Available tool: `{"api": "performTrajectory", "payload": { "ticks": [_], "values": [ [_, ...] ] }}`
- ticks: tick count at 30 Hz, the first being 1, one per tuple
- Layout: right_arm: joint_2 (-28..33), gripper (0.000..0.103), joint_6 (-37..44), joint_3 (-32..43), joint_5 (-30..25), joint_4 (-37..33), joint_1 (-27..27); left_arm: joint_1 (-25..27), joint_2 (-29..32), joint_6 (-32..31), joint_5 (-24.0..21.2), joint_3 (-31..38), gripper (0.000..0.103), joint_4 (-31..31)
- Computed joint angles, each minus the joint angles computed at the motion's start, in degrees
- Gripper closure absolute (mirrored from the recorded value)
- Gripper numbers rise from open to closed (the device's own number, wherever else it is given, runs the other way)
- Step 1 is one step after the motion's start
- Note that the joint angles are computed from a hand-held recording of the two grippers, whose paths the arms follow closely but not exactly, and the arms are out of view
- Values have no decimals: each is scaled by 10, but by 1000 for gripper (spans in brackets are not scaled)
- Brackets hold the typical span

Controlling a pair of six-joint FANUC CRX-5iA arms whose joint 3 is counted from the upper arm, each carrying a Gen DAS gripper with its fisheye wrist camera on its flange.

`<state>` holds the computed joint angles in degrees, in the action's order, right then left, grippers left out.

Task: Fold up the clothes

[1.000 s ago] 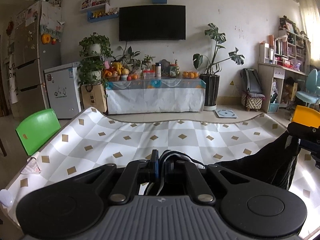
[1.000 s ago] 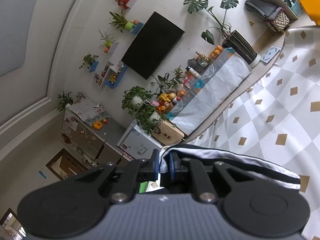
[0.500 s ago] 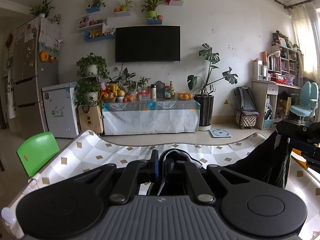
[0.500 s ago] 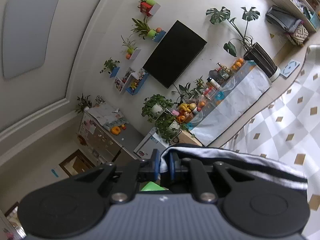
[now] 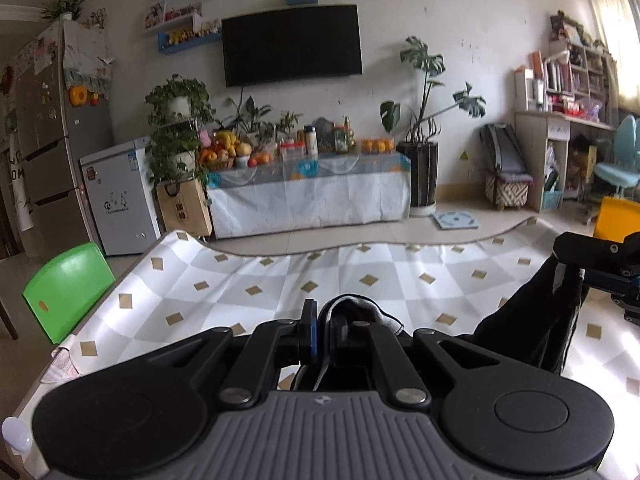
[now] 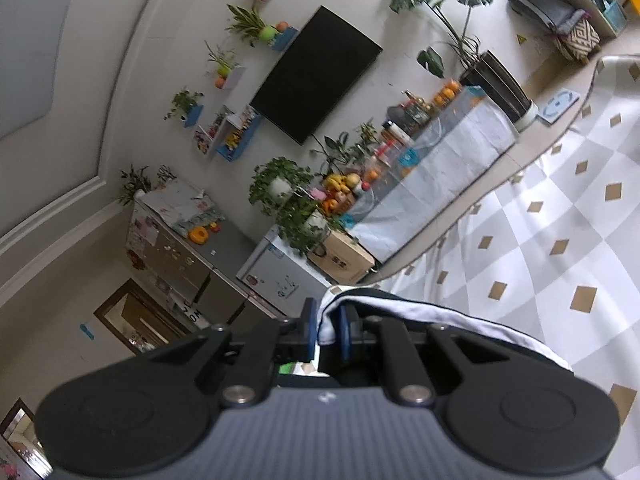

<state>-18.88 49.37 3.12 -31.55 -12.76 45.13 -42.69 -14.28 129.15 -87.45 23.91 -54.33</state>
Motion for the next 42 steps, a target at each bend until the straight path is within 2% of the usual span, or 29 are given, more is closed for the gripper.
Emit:
{"api": "performTrajectory", "payload": {
  "ticks": [10,15,20,21,22,24,27,29,31,34,36,42],
  "values": [
    [66,91,73,43,-9,-87,-47,95,25,-35,54,-24,98,70],
    [106,91,86,67,-6,-97,-62,146,43,-46,84,-25,98,108],
    [148,91,99,100,8,-110,-75,180,65,-46,111,-12,98,111],
    [157,88,101,106,11,-110,-77,189,69,-47,117,-11,97,115],
    [165,75,99,111,12,-105,-77,198,77,-53,115,-7,94,122],
    [183,57,73,117,2,-77,-73,214,98,-64,92,4,73,135],
    [207,49,32,123,-45,-32,-67,229,120,-54,57,0,56,143],
    [214,49,19,120,-73,-10,-63,241,118,-54,59,-26,55,158],
    [225,43,13,129,-110,7,-59,266,117,-61,53,-42,55,199],
    [228,35,60,138,-138,-1,-61,306,107,-70,56,-68,55,260],
    [231,32,73,140,-151,-2,-63,327,98,-75,63,-85,51,288],
    [257,30,70,166,-231,5,-74,367,85,-102,70,-120,49,343]
  ]
}}
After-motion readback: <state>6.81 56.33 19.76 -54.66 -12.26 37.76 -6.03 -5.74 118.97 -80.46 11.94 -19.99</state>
